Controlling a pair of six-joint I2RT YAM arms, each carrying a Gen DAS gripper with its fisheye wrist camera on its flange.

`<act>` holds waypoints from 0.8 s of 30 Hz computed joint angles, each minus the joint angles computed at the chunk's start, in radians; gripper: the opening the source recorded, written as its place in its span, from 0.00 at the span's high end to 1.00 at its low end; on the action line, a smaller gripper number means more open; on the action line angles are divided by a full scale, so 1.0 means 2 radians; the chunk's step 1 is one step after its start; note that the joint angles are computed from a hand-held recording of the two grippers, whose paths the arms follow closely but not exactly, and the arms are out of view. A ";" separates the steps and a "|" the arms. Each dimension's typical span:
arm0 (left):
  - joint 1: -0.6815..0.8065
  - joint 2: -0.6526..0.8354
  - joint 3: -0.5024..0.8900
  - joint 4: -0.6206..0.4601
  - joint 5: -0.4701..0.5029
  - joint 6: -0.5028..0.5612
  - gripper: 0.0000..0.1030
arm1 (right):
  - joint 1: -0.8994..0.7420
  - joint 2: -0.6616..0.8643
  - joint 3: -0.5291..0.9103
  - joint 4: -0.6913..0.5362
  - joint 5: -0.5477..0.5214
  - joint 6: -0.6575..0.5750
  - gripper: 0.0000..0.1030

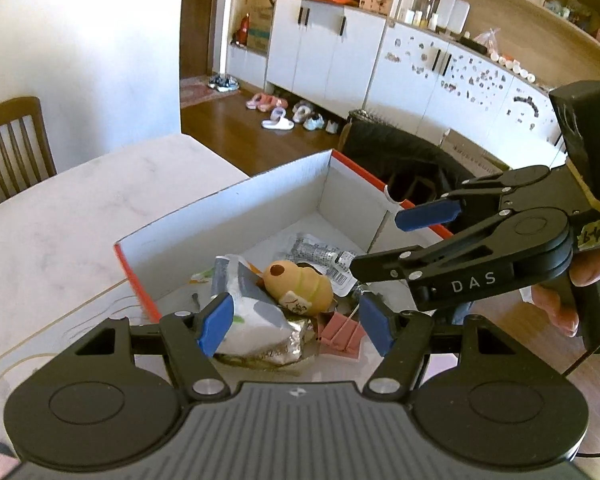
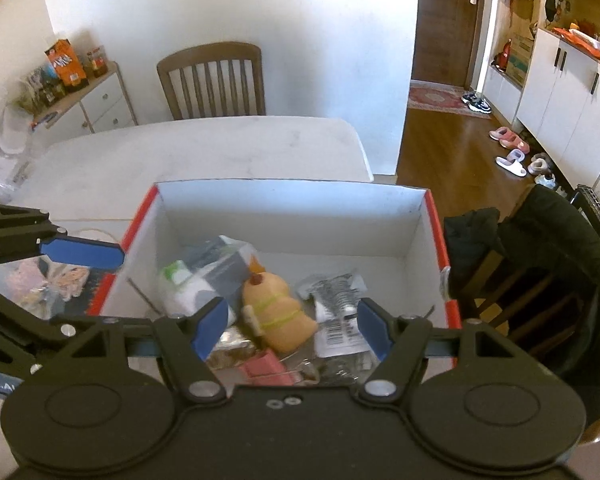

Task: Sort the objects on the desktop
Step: 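Withdraw both tools from the shoebox toward the remaining items on the table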

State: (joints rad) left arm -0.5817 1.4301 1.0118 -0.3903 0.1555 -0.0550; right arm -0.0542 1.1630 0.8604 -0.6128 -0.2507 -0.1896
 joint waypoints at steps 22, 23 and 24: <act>0.217 -0.190 -0.117 -0.100 0.129 0.137 0.26 | 0.286 -0.050 -0.010 -0.007 0.160 0.210 0.18; 0.237 -0.191 -0.119 -0.106 0.140 0.149 0.26 | 0.299 -0.045 -0.007 -0.005 0.167 0.218 0.17; 0.258 -0.191 -0.120 -0.113 0.151 0.164 0.26 | 0.312 -0.038 -0.004 -0.003 0.173 0.226 0.17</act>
